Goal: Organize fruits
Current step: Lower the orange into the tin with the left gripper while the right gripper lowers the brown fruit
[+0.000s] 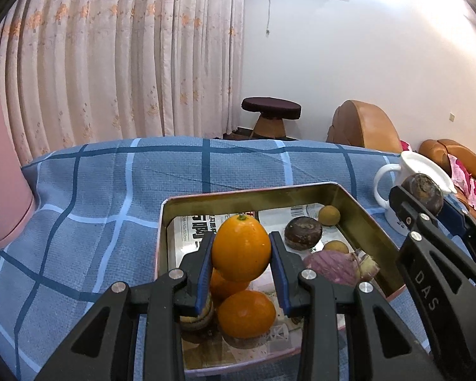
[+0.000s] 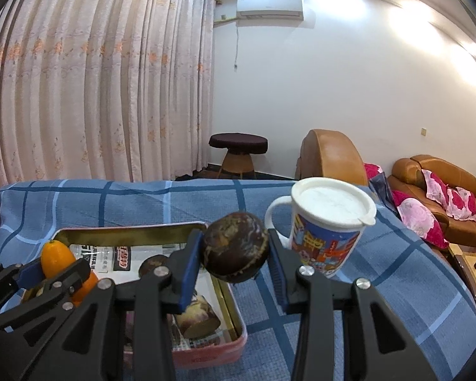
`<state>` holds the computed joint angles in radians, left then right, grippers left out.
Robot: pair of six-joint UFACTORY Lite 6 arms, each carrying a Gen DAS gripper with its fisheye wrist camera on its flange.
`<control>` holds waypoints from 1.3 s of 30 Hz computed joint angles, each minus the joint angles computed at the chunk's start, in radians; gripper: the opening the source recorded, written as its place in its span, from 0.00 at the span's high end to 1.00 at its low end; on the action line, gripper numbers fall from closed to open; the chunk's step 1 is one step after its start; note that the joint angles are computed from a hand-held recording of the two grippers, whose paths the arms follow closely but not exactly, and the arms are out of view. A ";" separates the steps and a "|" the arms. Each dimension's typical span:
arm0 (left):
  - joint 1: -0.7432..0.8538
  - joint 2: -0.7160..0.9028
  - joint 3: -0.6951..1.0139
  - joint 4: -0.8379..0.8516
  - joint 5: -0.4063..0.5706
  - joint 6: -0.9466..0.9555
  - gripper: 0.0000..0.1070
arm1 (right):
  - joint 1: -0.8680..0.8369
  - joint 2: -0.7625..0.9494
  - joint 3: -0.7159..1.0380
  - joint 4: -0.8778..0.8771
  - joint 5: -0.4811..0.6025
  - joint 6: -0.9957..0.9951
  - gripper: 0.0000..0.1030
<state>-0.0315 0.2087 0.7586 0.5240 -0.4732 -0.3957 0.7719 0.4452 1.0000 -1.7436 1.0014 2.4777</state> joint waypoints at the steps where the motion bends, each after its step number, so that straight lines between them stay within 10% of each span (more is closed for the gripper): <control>1: 0.000 0.001 0.002 0.008 0.004 -0.009 0.67 | -0.001 0.001 0.001 -0.002 0.001 0.001 0.59; 22: 0.013 0.080 0.112 0.196 0.043 -0.208 0.67 | -0.071 0.061 0.103 -0.086 -0.129 -0.031 0.59; 39: 0.019 0.093 0.126 0.125 0.061 -0.141 0.67 | -0.219 0.083 0.152 -0.305 -0.492 0.067 0.57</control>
<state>-0.0128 0.3020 0.8851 0.6492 -0.4126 -0.5369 0.5528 0.5286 1.1518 -2.0489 0.5097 2.5448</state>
